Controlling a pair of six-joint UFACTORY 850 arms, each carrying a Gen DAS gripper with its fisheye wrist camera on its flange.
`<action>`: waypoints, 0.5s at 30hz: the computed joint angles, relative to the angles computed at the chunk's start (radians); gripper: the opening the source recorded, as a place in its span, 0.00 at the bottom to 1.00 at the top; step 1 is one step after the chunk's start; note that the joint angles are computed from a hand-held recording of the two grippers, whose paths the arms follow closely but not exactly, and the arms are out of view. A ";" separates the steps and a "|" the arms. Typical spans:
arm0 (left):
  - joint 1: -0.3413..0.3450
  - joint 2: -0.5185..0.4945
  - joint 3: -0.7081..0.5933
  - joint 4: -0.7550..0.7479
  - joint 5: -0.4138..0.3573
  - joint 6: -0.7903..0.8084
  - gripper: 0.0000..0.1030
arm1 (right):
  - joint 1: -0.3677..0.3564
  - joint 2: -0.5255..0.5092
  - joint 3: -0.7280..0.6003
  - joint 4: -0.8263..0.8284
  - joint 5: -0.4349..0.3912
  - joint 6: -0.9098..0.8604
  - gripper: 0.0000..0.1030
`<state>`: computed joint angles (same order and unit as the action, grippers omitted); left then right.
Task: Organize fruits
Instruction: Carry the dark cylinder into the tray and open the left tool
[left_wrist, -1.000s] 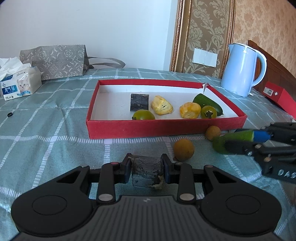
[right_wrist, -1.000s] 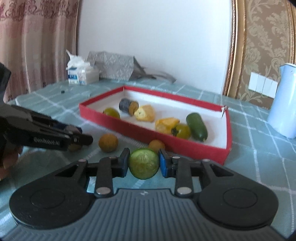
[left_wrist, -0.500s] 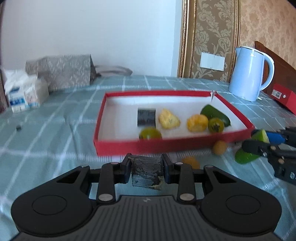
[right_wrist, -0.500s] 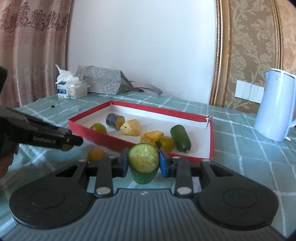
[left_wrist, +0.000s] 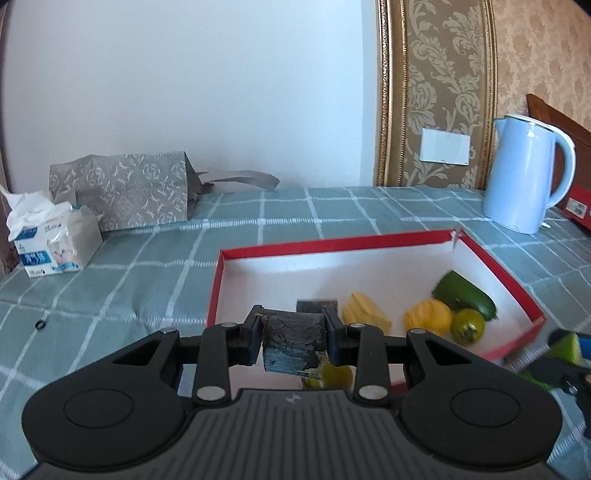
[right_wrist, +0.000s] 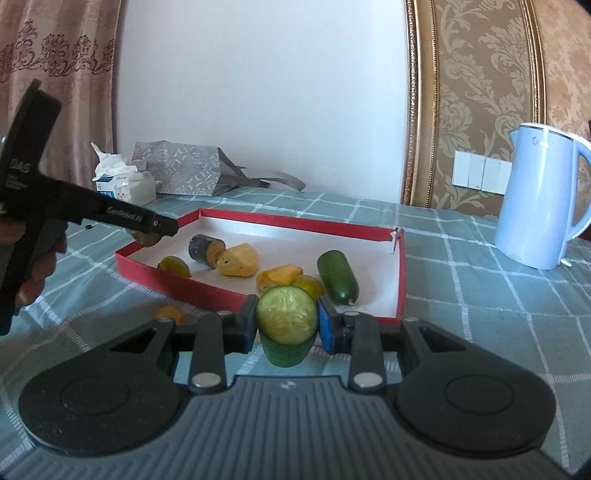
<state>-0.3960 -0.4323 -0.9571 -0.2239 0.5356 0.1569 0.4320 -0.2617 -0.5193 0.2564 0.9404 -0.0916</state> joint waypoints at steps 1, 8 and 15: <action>0.001 -0.008 -0.013 -0.003 -0.007 0.004 0.32 | -0.001 -0.001 -0.001 0.000 -0.001 0.002 0.30; 0.000 -0.065 -0.085 -0.059 -0.034 0.058 0.32 | -0.002 -0.004 -0.005 0.002 -0.004 0.001 0.30; -0.004 -0.111 -0.148 -0.132 -0.059 0.140 0.32 | -0.007 -0.007 -0.010 -0.001 -0.012 0.005 0.30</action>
<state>-0.4004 -0.5431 -1.1055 -0.3560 0.4768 0.2969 0.4254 -0.2691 -0.5289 0.2554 0.9284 -0.0869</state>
